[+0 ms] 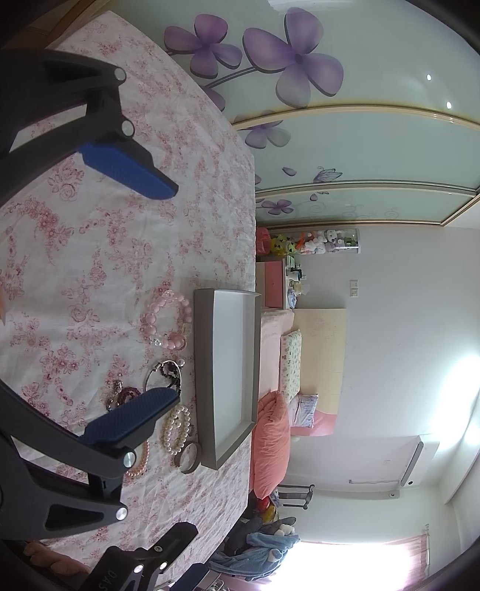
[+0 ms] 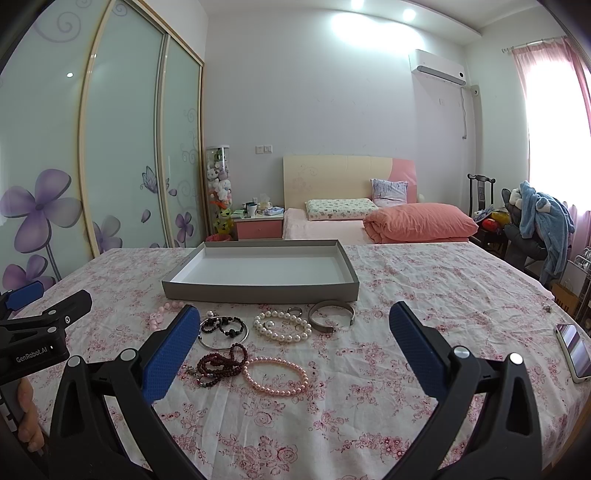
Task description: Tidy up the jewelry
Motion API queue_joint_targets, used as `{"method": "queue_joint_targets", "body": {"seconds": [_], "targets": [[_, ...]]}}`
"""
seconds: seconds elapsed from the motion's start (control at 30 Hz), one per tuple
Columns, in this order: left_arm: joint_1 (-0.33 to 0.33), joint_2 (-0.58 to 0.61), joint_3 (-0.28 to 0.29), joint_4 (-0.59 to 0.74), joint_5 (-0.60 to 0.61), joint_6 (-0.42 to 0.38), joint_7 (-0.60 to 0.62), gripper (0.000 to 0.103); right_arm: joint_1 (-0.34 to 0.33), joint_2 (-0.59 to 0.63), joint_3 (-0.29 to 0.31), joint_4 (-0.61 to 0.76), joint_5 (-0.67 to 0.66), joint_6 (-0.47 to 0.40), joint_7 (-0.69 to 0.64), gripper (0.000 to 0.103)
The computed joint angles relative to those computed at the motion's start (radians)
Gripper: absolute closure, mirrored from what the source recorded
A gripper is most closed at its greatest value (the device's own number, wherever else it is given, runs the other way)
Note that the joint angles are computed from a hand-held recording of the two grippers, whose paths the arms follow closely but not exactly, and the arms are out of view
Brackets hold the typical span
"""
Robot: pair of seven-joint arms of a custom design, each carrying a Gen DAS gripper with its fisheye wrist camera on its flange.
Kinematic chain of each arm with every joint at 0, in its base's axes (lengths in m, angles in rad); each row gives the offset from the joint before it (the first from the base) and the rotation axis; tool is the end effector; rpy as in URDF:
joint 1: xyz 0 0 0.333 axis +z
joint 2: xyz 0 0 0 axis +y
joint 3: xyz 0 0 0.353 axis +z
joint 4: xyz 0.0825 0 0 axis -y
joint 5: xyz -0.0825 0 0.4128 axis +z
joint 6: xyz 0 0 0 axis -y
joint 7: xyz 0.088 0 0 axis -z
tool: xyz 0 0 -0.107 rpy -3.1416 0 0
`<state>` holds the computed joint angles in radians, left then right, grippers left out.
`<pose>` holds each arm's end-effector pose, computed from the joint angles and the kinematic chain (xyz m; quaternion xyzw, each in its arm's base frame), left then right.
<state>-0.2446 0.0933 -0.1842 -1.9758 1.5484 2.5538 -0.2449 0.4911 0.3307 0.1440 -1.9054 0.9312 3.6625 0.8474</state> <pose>0.5758 -0.2751 0.4876 -0.6524 0.5318 -0.3348 0.4236 0.5947 0.2943 0.4778 -0.6187 0.5252 -0.3571 0.4624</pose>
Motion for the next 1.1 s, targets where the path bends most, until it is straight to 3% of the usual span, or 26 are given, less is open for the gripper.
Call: {"method": "queue_joint_targets", "body": {"seconds": [1.1], "targets": [[0.004, -0.003, 0.000, -0.013, 0.008, 0.006, -0.013, 0.004, 0.000, -0.003, -0.001, -0.003, 0.000, -0.004, 0.002, 0.002]]}}
